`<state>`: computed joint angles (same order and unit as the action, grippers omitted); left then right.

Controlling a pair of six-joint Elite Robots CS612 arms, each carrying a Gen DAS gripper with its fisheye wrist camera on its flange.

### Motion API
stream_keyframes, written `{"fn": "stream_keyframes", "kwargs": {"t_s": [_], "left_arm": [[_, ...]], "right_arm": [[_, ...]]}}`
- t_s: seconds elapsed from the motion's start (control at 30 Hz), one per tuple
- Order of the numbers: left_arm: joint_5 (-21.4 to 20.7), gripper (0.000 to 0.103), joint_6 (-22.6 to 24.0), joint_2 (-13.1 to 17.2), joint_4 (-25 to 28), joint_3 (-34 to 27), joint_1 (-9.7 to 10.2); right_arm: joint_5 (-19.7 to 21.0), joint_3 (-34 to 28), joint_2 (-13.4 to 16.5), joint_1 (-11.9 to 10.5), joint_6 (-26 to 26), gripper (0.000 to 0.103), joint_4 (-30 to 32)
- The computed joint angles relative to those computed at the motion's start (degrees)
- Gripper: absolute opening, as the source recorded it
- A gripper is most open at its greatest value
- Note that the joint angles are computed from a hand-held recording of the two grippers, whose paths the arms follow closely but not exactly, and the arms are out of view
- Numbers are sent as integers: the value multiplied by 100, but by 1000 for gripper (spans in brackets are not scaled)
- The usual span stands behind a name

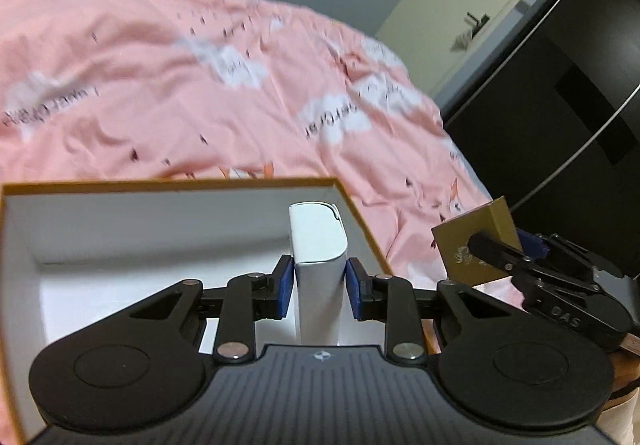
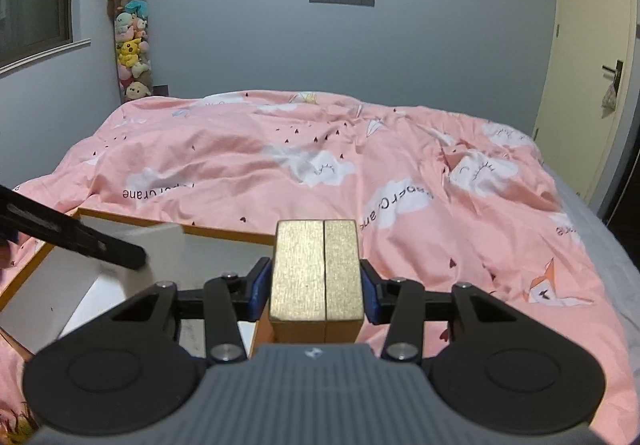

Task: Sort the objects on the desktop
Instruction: 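Lift both held items and carry them over the empty tan box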

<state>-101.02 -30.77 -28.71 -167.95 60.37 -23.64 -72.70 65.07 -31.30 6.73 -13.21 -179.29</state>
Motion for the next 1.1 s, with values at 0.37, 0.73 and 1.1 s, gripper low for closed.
{"fn": "stream_keyframes", "kwargs": {"t_s": [0.37,0.73,1.1], "left_arm": [[-1012,33,-164,854,704,-1356,248],[-916,35,-759,1411,1501,-2206,214],[-164,55,-597,1241,2201,-2117,82]], "right_arm": [[-108,-379,246,-2,59,48,532],[-136,-475,322,0,51,48,775],[-33,-403,306,-12,11,48,702]]}}
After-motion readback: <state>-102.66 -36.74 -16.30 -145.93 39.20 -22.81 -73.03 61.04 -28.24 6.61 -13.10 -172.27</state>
